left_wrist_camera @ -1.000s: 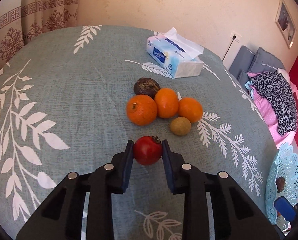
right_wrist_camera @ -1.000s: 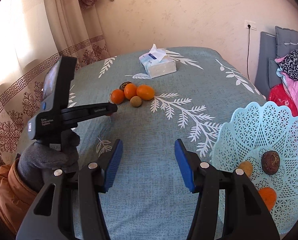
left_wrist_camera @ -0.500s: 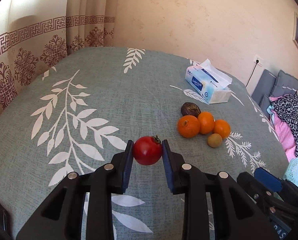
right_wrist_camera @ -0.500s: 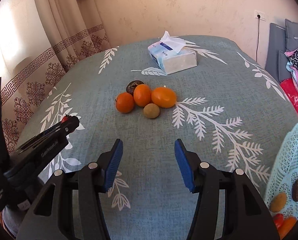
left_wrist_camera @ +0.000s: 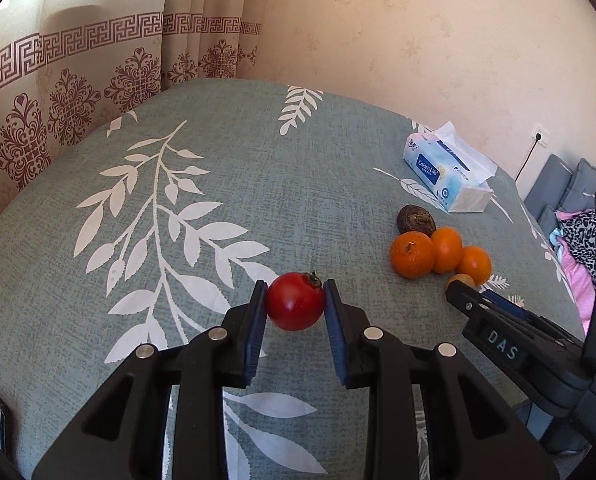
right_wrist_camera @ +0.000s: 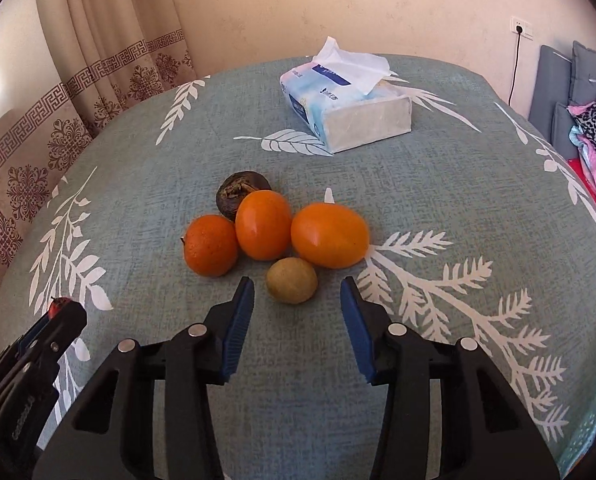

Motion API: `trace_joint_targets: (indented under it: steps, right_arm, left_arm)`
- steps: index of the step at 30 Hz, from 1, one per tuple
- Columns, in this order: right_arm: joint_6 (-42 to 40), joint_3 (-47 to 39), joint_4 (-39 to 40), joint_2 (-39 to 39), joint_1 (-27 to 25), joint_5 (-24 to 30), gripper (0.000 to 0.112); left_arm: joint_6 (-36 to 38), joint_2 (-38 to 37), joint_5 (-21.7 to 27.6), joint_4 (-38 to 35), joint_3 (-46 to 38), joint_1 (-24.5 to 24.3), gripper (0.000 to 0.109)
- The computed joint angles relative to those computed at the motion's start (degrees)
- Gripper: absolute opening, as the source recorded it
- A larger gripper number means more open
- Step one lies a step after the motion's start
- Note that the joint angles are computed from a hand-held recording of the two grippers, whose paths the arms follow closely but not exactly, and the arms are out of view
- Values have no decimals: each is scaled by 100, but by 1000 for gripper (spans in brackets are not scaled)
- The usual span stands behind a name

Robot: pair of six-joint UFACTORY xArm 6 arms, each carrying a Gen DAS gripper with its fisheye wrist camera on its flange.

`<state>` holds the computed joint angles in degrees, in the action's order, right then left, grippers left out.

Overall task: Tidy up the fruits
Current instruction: 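Grasp the kiwi with the right tool while the left tool holds the tomato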

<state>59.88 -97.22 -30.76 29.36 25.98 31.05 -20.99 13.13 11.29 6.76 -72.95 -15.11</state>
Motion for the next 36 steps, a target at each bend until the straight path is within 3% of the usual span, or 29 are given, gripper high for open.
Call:
trace_joint_targets:
  steps: [5, 7, 10, 16, 19, 24, 28, 36]
  right_arm:
    - [-111, -493, -93, 342, 53, 336, 41]
    - [-110, -573, -161, 377, 76, 472, 30]
    - [-91, -464, -113, 278, 86, 468, 29]
    - [195, 131, -429, -229, 183, 279, 29]
    - [445, 520, -645, -558, 217, 182, 29]
    - [794, 1198, -879, -1119, 256, 56, 29]
    - [1109, 1645, -1120, -1516, 278, -5, 29]
    - [1657, 2281, -1647, -2278, 309, 94, 29]
  left_arm:
    - [229, 7, 1, -267, -3, -18, 29]
    - [308, 11, 7, -358, -7, -26, 29]
    - [564, 0, -18, -622, 8, -62, 29]
    - [1552, -60, -145, -1716, 69, -168, 29]
    - [2333, -45, -25, -2655, -6, -229, 29]
    - [2974, -57, 30, -3359, -40, -300, 29]
    - [3866, -81, 179, -4359, -116, -358, 29]
    - [4640, -153, 196, -5054, -106, -460, 29]
